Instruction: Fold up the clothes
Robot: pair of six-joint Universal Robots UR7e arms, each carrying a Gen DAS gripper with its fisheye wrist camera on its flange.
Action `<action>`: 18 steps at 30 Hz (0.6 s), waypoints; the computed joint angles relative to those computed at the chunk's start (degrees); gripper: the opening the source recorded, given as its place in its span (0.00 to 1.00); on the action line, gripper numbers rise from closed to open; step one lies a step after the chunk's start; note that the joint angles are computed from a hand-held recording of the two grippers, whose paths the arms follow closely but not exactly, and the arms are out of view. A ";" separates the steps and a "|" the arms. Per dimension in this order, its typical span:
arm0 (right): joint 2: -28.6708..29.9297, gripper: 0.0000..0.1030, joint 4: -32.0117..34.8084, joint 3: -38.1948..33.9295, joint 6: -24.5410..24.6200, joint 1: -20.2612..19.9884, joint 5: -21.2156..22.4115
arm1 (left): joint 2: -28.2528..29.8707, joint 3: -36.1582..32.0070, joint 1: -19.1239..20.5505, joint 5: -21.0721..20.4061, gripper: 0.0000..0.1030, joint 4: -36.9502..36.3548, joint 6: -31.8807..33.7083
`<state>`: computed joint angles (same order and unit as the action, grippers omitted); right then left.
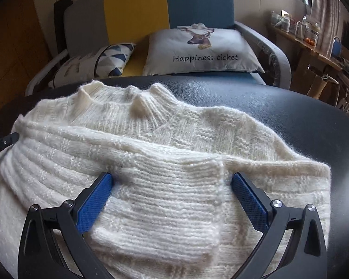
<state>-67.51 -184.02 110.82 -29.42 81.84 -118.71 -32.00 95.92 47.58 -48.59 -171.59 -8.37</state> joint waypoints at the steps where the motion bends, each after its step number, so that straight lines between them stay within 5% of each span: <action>1: 0.07 1.00 -0.42 0.10 -0.16 0.05 -0.13 | 0.25 0.09 -0.55 0.56 0.21 -1.08 2.08; 6: 0.70 1.00 -1.68 -0.77 -3.37 2.15 -3.02 | 2.88 -2.69 -1.78 4.56 0.22 -3.09 10.88; 9: 1.76 1.00 0.25 -1.85 -4.41 1.96 -3.99 | 4.97 -6.02 -1.19 8.74 0.22 0.96 9.48; 12: 0.52 1.00 0.56 -1.16 -2.17 0.09 0.83 | 4.65 -6.43 -0.48 7.71 0.23 2.51 7.13; 18: -0.02 1.00 2.13 -1.53 -1.52 2.52 -3.38 | 2.71 -3.74 -1.90 7.97 0.24 0.45 6.03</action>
<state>-67.53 -181.89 109.29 -30.94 84.36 -122.10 -29.29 92.18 45.68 -40.63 -171.14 -2.34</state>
